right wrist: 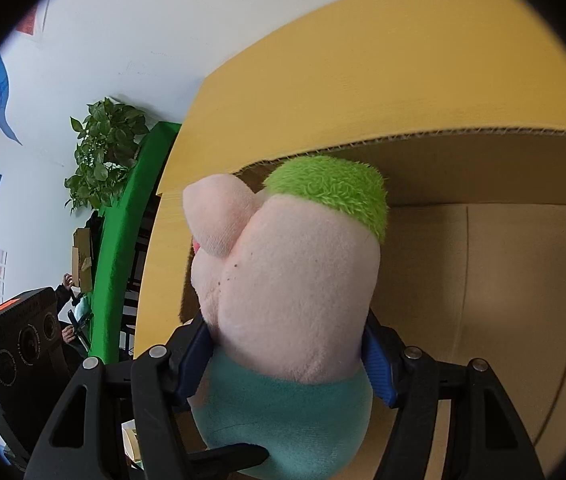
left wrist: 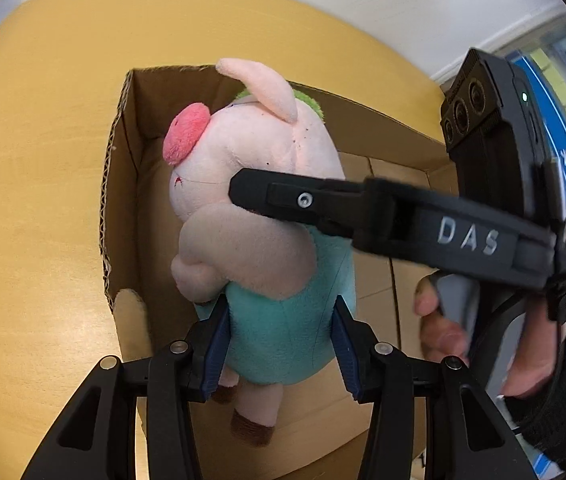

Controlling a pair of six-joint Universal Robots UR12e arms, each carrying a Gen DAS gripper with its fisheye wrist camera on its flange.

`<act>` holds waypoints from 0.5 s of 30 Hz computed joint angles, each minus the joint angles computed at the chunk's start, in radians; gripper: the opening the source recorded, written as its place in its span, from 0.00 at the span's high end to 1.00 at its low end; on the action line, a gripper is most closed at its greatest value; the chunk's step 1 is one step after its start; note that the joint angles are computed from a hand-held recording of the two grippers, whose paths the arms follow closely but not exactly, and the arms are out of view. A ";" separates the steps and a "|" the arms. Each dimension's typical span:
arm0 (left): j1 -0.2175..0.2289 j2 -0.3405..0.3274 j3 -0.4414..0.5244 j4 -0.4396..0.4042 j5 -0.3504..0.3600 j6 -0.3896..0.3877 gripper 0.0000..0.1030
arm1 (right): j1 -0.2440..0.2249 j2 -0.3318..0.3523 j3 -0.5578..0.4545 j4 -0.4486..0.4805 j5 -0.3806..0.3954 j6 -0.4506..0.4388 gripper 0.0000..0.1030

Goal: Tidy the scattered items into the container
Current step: 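Carry the plush pig with both grippers over the cardboard box, then lower the plush pig into the box and open both grippers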

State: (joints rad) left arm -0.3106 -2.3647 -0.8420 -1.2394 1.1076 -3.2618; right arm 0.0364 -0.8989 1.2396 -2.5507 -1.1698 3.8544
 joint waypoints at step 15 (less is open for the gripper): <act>-0.003 0.101 -0.106 0.161 0.095 -0.101 0.24 | 0.053 -0.059 -0.040 0.100 -0.290 -0.187 0.16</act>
